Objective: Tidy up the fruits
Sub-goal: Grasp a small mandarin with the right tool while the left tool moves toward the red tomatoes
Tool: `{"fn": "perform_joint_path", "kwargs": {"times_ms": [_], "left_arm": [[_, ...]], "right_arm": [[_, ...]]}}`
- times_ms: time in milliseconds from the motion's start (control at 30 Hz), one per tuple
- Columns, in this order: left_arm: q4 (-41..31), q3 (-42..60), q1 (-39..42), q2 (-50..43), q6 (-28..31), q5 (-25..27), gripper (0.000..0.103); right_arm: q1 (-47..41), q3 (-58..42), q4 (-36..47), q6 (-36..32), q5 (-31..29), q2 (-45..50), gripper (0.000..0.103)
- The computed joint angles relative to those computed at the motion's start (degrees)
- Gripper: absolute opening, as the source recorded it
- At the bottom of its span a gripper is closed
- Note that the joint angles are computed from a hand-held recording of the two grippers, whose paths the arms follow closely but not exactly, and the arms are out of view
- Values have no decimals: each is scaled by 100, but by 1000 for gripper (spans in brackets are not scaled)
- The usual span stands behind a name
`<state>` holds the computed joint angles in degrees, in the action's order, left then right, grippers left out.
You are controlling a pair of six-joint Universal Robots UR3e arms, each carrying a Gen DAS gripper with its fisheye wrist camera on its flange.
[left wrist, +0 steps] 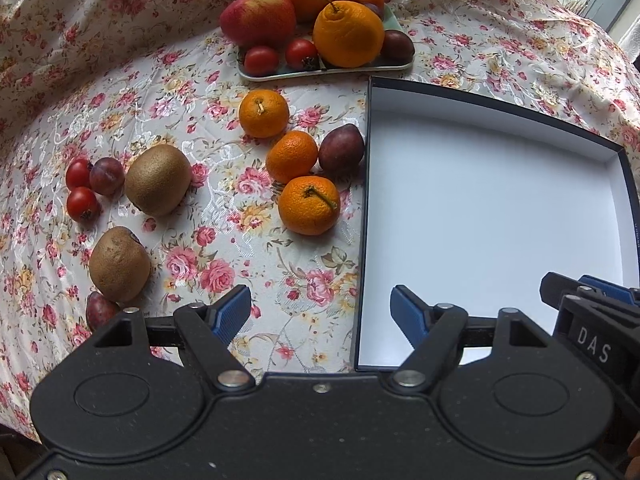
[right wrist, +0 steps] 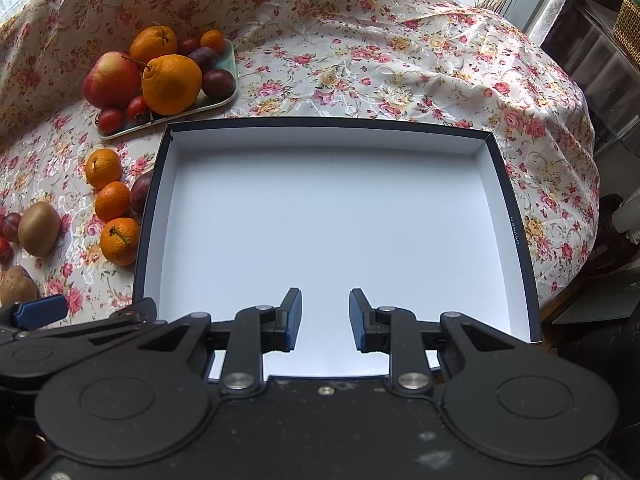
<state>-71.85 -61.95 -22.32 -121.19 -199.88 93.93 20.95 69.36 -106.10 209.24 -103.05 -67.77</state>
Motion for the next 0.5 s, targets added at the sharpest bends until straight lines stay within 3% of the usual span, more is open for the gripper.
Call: {"fn": "perform_joint_path", "kwargs": {"times_ms": [167, 500], "left_arm": [[-124, -171, 390, 247, -328, 175, 77], [-55, -685, 1439, 916, -489, 894, 78]], "right_arm": [[-62, -430, 357, 160, 237, 207, 27], [397, -2807, 1523, 579, 128, 1488, 27]]}}
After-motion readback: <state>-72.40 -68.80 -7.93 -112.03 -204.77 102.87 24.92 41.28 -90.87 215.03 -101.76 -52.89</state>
